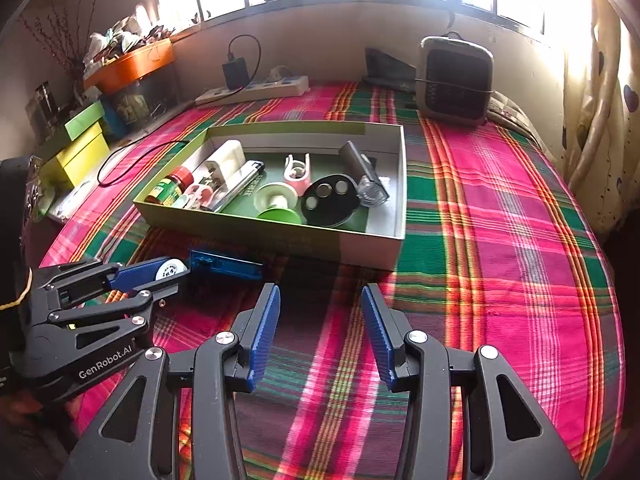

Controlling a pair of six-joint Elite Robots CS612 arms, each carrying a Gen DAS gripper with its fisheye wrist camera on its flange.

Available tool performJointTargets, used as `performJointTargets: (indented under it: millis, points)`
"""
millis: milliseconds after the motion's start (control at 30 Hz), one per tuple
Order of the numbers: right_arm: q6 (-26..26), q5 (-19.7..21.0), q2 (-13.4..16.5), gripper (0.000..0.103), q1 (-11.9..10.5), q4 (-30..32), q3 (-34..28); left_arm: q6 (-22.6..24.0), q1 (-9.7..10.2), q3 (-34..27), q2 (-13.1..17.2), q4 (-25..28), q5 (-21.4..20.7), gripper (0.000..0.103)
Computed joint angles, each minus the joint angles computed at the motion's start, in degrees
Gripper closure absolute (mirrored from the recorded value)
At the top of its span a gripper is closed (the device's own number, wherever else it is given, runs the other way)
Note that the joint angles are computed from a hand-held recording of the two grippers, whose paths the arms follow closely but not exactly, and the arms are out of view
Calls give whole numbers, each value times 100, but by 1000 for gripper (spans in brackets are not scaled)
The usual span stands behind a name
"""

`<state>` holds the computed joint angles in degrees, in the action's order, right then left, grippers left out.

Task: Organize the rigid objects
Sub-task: 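Close the left gripper on the white round cap while the right moves toward the blue USB meter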

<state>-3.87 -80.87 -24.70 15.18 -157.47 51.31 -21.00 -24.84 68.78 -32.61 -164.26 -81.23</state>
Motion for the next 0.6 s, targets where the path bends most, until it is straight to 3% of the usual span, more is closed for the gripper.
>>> performJointTargets:
  millis: [333, 467, 600]
  points:
    - [36, 73, 66, 59, 65, 204, -134, -114, 85, 205, -89, -140, 72, 76]
    - [54, 374, 114, 59, 73, 265, -217, -107, 125, 256, -114, -153, 79, 76]
    - [16, 303, 187, 59, 121, 328, -372, -130, 166, 323, -142, -211, 64, 76]
